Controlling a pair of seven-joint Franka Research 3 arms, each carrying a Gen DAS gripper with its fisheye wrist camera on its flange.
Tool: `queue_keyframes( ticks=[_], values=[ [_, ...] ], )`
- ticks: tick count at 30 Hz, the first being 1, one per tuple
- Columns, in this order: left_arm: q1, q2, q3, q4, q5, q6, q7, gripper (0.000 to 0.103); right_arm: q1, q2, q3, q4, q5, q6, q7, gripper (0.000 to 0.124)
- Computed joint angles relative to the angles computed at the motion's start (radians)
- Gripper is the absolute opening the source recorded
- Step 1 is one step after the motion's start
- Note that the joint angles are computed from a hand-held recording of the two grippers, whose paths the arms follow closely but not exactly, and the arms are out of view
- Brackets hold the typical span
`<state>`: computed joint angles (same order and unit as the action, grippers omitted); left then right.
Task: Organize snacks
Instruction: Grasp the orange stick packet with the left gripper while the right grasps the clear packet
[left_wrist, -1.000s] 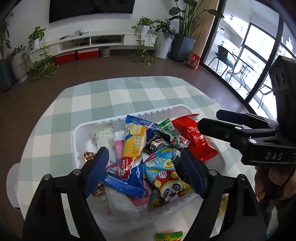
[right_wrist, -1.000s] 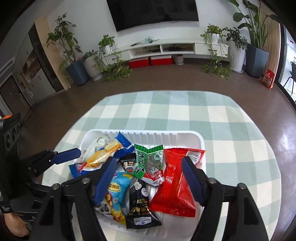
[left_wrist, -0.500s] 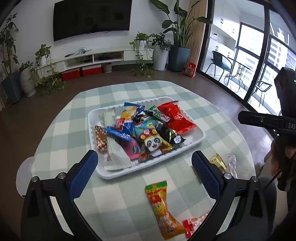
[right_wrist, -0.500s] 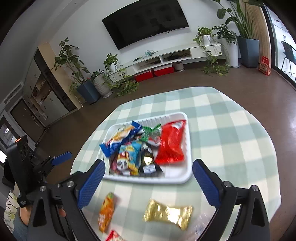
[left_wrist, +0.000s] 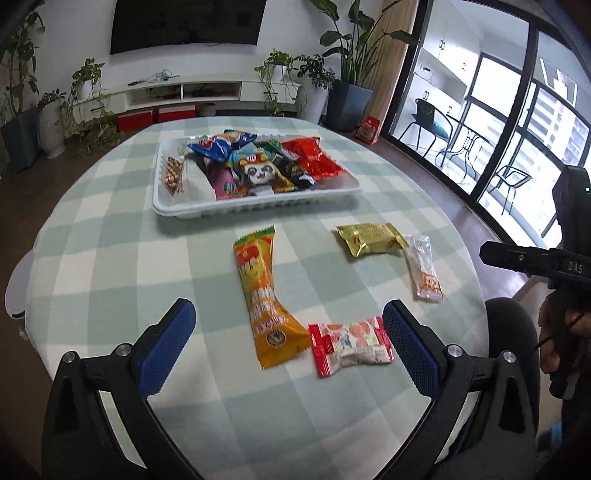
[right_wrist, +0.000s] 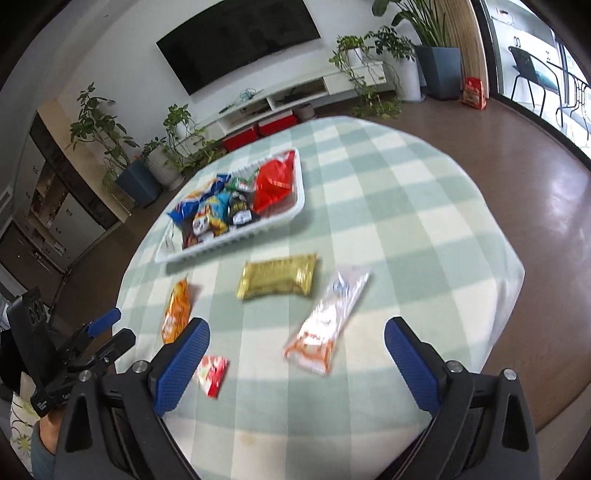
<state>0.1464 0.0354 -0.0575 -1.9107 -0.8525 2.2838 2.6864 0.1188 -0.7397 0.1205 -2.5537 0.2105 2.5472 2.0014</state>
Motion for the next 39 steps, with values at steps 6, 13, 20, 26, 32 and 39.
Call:
queue_keyframes(
  ticks=[6, 13, 20, 26, 32, 39],
  values=[
    [0.0, 0.025, -0.001, 0.019, 0.086, -0.007, -0.121, 0.103, 0.01, -0.029, 0.019, -0.045, 0.001, 0.005, 0.026, 0.098],
    [0.0, 0.102, -0.029, 0.117, 0.198, -0.008, -0.204, 0.103, -0.005, 0.0, 0.029, -0.038, -0.026, 0.009, 0.044, 0.098],
    [-0.005, 0.204, -0.065, 0.226, 0.349, 0.025, -0.31, 0.103, -0.022, 0.096, 0.025, 0.032, -0.073, -0.03, 0.044, 0.092],
    [0.008, 0.276, -0.099, 0.302, 0.434, 0.013, -0.366, 0.091, -0.028, 0.222, 0.039, 0.113, -0.148, -0.11, 0.053, 0.08],
    [0.014, 0.301, -0.118, 0.323, 0.476, -0.002, -0.369, 0.07, -0.021, 0.246, 0.058, 0.136, -0.251, -0.145, 0.076, 0.078],
    [0.006, 0.3, -0.126, 0.312, 0.525, 0.029, -0.36, 0.068, -0.006, 0.256, 0.057, 0.155, -0.314, -0.187, 0.076, 0.076]
  ],
)
